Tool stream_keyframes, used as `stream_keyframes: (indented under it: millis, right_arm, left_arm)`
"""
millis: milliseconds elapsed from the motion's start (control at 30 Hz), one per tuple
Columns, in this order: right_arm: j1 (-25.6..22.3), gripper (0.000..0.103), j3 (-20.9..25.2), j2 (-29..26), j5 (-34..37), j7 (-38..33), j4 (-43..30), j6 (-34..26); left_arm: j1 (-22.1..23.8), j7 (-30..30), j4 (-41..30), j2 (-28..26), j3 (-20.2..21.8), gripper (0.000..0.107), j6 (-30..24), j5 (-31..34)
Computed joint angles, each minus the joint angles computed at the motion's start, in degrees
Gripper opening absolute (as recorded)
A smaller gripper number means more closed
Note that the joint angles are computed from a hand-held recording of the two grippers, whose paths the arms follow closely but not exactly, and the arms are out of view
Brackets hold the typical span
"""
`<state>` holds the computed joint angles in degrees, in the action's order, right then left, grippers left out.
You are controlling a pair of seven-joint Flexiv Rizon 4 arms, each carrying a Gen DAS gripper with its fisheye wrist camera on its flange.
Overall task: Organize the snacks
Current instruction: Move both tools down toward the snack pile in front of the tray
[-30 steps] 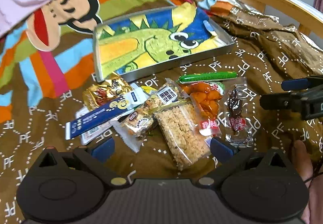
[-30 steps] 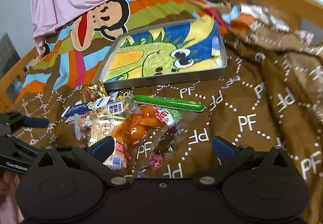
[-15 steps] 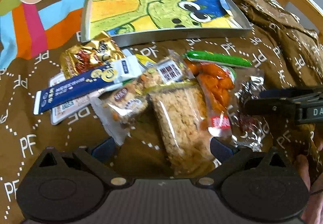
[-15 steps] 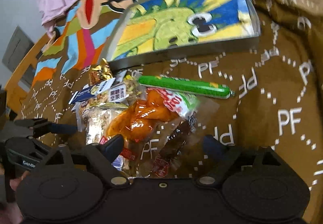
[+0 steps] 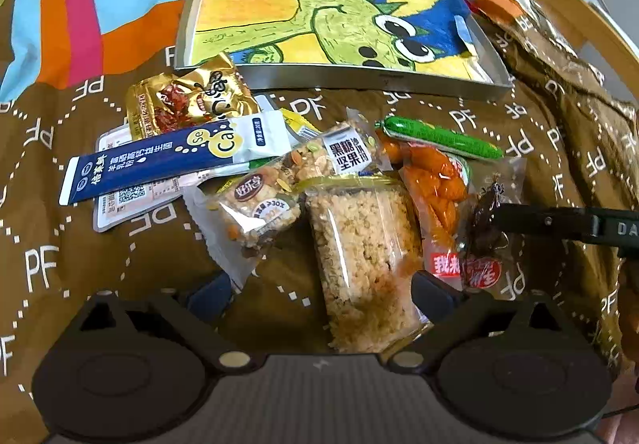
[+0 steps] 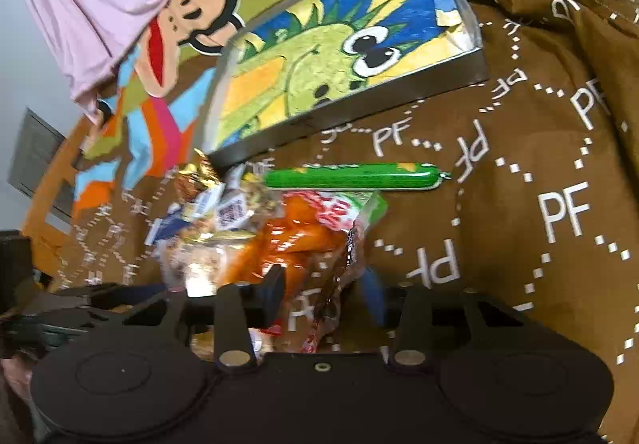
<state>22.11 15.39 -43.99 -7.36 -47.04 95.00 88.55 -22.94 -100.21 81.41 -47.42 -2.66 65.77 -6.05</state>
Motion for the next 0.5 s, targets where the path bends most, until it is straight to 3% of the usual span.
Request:
stream_keyframes:
  millis: [200, 367, 400, 500]
  right_arm:
    - [-1.9, 0.044, 3.1, -0.7, 0.4, -1.8, -0.7, -0.5]
    - [-0.6, 0.044, 1.5, -0.6, 0.6, -1.6, -1.1, -2.4]
    - [-0.5, 0.045, 1.4, -0.6, 0.8, -1.6, -1.0, -2.3]
    - [-0.4, 0.045, 1.3, -0.7, 1.1, -1.7, -1.3, -2.5]
  left_arm:
    - [2.3, 1.4, 2.9, 1.2, -3.5, 0.090, 2.1, -2.8]
    - [7.9, 11.0, 7.8, 2.1, -13.0, 0.082, 7.9, -8.6]
    - [7.8, 12.7, 8.0, 2.0, -13.2, 0.082, 8.9, -8.8]
    - [3.3, 11.2, 5.6, 1.6, -7.3, 0.082, 6.9, -7.6]
